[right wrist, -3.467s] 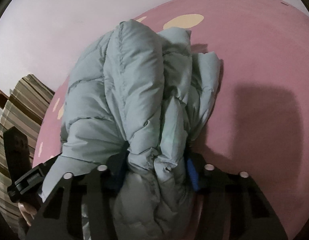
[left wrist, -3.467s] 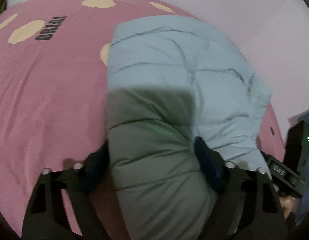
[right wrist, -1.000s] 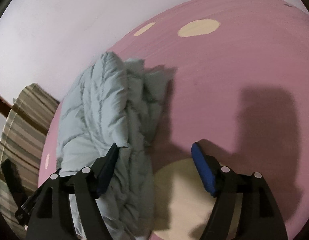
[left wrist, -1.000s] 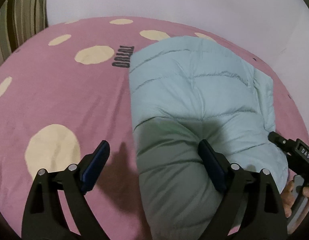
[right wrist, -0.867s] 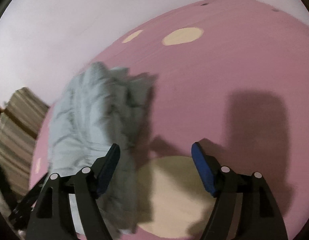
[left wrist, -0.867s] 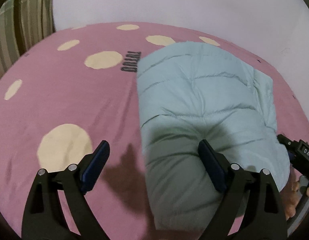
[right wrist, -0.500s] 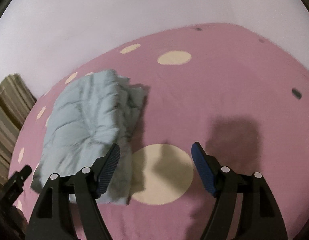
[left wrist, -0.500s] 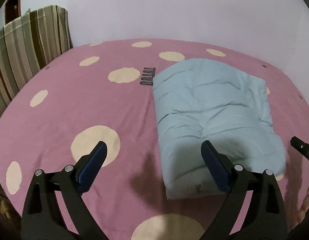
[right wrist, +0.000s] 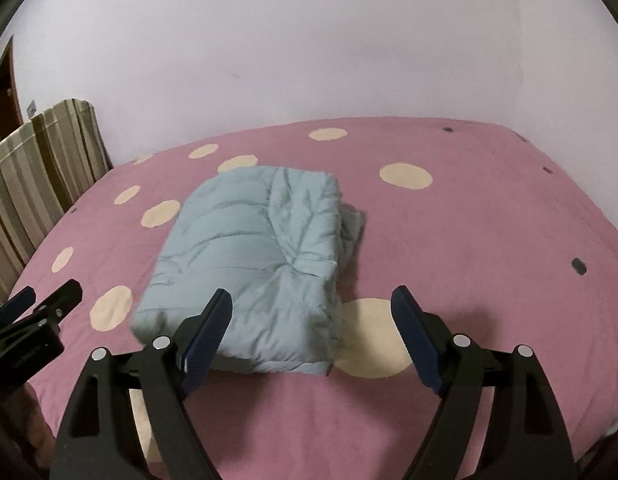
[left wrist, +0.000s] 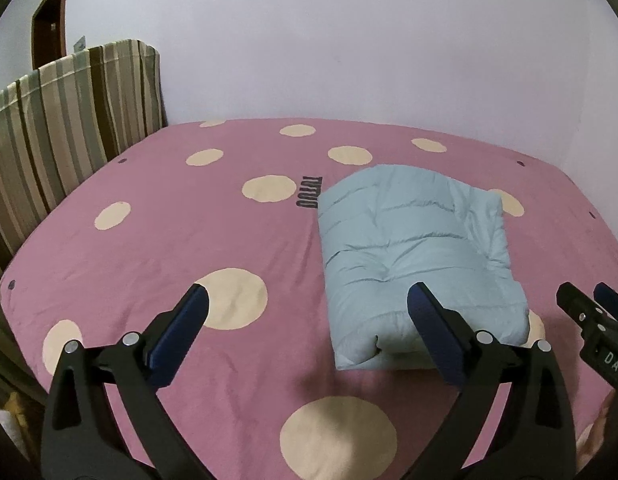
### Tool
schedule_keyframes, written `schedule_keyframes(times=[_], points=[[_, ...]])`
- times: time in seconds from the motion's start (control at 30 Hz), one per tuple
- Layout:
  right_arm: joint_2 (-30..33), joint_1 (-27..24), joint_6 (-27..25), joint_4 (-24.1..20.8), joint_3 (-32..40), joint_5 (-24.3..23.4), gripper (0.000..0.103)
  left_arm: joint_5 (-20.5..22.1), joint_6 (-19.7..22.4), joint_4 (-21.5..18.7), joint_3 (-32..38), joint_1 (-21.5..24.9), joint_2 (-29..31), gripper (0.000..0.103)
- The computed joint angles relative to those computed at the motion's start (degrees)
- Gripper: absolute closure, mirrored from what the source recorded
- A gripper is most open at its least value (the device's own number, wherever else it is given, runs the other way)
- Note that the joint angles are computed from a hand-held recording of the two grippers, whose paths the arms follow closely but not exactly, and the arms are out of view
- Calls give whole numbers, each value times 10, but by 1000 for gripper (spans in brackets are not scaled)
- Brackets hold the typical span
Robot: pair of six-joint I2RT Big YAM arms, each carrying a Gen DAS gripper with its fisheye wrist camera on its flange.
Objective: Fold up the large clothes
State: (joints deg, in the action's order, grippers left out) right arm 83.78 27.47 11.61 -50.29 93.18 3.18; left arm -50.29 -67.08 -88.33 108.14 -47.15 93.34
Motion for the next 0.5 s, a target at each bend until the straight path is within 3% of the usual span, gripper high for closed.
schedule_keyframes(times=[0.17, 0.5], points=[[-20, 15, -9, 17, -14, 31, 22, -12, -17, -8, 2, -13, -5, 3], [-25, 18, -9, 26, -20, 40, 22, -12, -18, -12, 7, -20, -3, 3]])
